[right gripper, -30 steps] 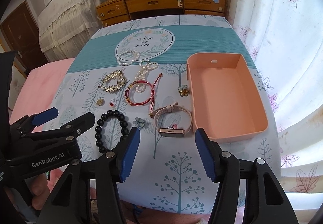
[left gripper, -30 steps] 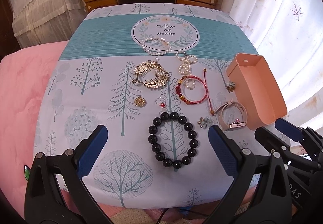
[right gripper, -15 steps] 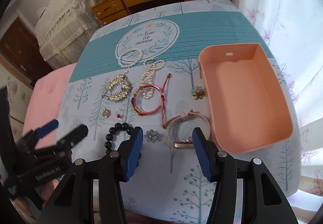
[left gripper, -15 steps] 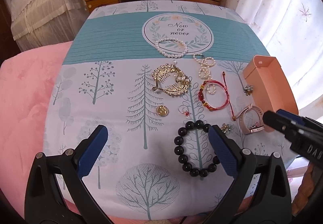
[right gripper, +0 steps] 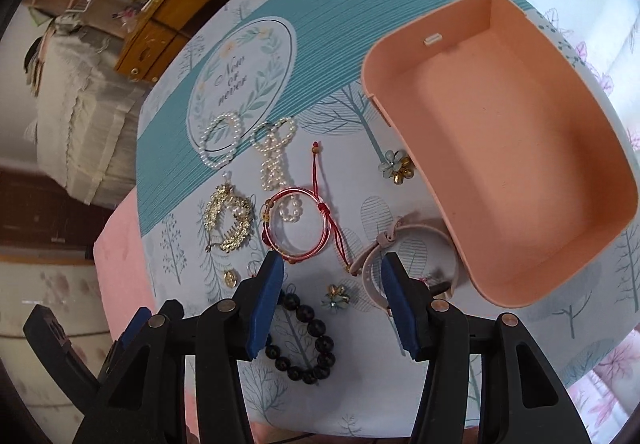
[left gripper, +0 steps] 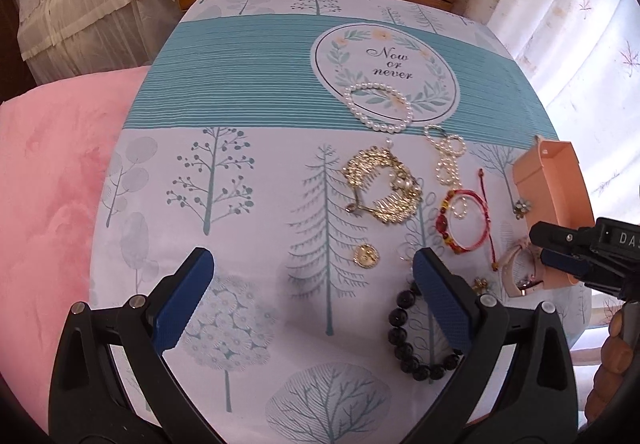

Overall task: Organize jewelry
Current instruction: 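Grasp the gold leaf comb with the left tool while the right tool reaches the watch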

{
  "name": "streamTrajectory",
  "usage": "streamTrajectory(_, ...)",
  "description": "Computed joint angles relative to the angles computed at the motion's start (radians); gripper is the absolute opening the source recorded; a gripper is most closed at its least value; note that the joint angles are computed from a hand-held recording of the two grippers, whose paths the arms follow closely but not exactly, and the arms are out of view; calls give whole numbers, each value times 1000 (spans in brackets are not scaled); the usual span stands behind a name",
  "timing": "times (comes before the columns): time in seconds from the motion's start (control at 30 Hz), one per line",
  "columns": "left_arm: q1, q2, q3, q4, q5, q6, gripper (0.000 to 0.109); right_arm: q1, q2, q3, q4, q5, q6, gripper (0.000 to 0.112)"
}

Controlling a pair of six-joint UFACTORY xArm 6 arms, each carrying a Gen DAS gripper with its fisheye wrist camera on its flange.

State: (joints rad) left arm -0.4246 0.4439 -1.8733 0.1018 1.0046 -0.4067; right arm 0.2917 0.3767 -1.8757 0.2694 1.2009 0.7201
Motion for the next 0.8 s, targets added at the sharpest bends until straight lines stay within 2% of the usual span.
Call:
streamTrajectory(0.4,37,53,-49,-30,-4,106,99,34,172,-187,-99,137,137,41)
streamTrajectory(0.63,49,147,-174,-97,37,183,96,76,254,-309,-246,204,139,25)
streamTrajectory(0.67,50,164,-195,-111,45,193,93,83,265,-327,-270,213,133,19)
streamTrajectory(0.73,54,205,-249,-145,69,216,88,95,255,-305,-310,200,112,10)
streamTrajectory(0.8,57,242,-292,-184,89,242,83,96,214,-232,-308,145,89,8)
